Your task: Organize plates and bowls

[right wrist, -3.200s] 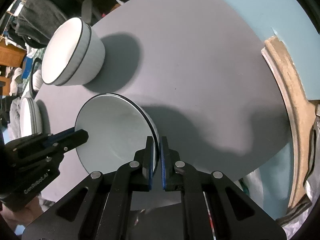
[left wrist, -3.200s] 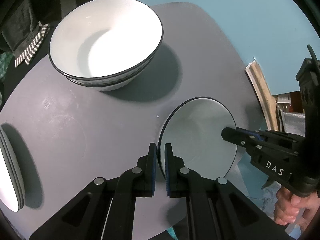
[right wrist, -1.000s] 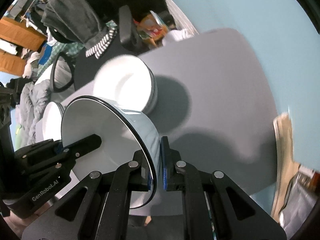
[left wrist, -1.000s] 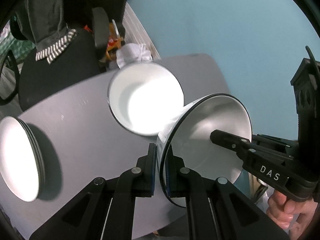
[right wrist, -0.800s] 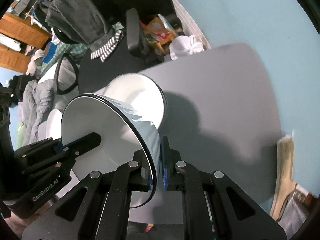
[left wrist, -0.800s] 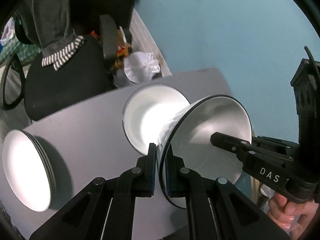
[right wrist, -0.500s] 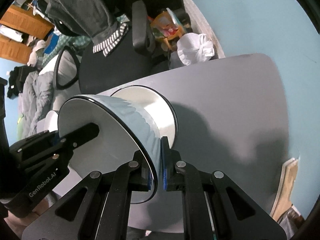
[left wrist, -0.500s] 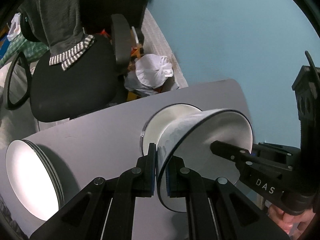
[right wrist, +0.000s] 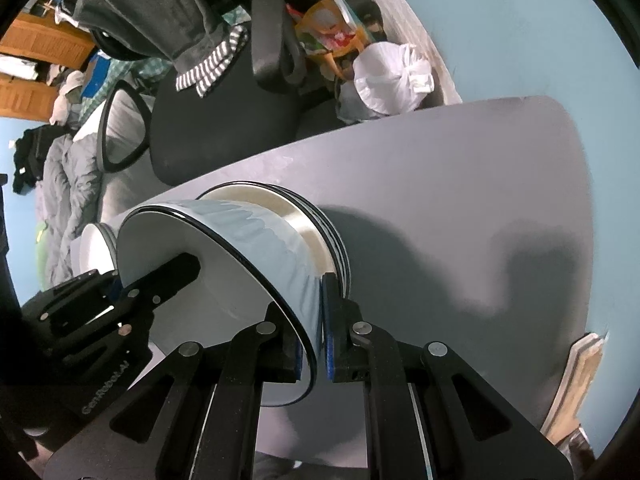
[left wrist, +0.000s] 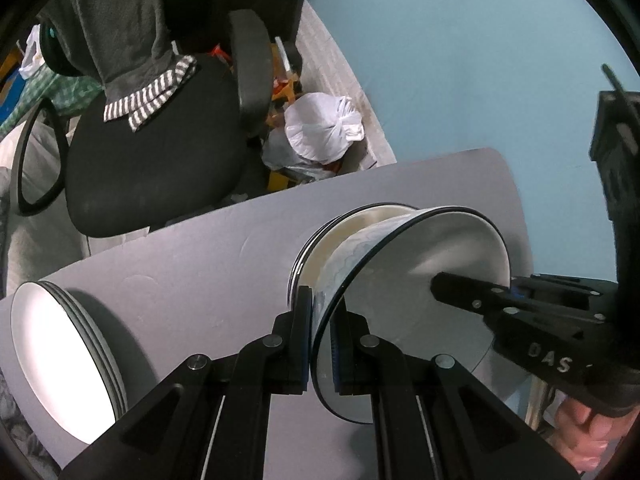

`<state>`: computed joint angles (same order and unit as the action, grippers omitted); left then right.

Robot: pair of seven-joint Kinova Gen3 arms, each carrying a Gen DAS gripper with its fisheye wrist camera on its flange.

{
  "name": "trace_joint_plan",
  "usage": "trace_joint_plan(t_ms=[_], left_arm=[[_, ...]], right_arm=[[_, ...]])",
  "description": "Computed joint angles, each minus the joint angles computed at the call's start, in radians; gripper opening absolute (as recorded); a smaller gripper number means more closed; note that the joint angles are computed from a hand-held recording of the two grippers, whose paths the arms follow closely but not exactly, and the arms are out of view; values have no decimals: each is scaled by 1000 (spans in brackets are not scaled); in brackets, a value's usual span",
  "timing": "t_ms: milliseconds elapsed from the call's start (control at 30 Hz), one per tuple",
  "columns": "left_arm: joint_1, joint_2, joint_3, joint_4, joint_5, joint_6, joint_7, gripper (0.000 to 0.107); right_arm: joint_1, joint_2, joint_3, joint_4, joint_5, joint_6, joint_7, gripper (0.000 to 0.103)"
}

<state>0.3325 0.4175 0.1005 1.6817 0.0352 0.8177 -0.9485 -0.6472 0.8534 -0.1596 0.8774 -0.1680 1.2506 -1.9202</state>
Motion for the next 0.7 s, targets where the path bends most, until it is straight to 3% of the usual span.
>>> trace_joint_plan(t_ms=[167,300,400,567,667,700], left_arm=[[-5,0,2,2,4,-3,-8,7],[-20,7,13,-1,28,-1,-30,21],[-15,5,8,2,35,-8,-20,25],[-34,-6,13,20,71,-22,-15,25],[-55,-27,21,41,103,-35,-30,26],[-57,-35,22,45,106,-39,-34,30]], right_arm=[[12,15,-9,-22,-17,16,13,11],[3,40,-4,-80,-19,70,6,15],[7,50,-9,-101,-34,90,7,26],[12,76,-11,-163,-53,150,2,31],[27,73,-18,-161,-78,152,-5,39],[30,68,-19,-154,-84,147,-7,48]])
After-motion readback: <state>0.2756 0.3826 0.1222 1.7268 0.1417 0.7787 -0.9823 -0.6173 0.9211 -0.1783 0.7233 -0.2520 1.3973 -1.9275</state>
